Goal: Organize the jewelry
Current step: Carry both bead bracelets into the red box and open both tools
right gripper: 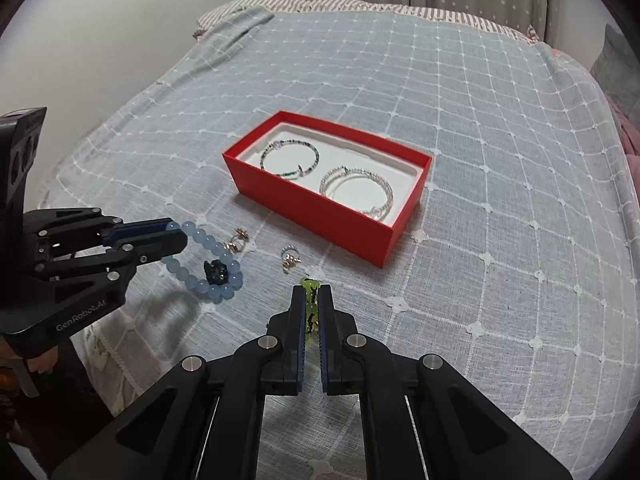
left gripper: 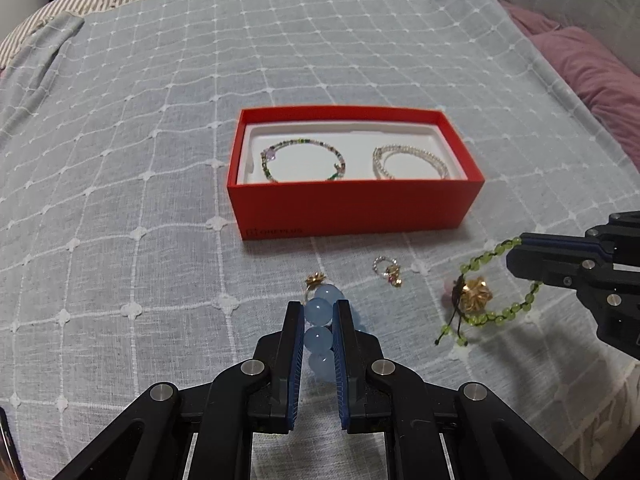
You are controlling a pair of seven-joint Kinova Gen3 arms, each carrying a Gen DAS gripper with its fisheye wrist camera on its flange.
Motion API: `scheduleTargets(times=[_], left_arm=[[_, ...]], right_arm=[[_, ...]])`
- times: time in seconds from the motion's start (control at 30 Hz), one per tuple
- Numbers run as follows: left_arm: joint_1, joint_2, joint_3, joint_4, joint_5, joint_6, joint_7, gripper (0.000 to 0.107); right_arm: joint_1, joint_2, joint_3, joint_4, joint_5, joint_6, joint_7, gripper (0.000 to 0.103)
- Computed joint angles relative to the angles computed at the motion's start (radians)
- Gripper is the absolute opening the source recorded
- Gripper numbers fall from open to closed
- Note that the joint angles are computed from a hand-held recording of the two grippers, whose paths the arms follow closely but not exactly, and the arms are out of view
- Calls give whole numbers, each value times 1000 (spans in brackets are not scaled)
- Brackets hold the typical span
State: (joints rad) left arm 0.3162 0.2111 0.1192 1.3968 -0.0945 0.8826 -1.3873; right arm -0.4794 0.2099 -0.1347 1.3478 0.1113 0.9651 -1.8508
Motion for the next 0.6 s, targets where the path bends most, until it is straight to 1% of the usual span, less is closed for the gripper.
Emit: scheduleTargets(times=[0.23, 0.47, 0.6], left_arm=[[-7, 4, 3, -27, 20, -5, -13, 10], [-23, 22, 11, -84, 78, 6, -50, 10], [-16, 34, 9, -114, 83, 0, -51, 10]], right_arm=[[7, -11, 4, -13, 0, -14, -13, 5], [16, -13, 11, -37, 6, -22, -32, 5], [21, -12, 14, -50, 9, -26, -43, 5]])
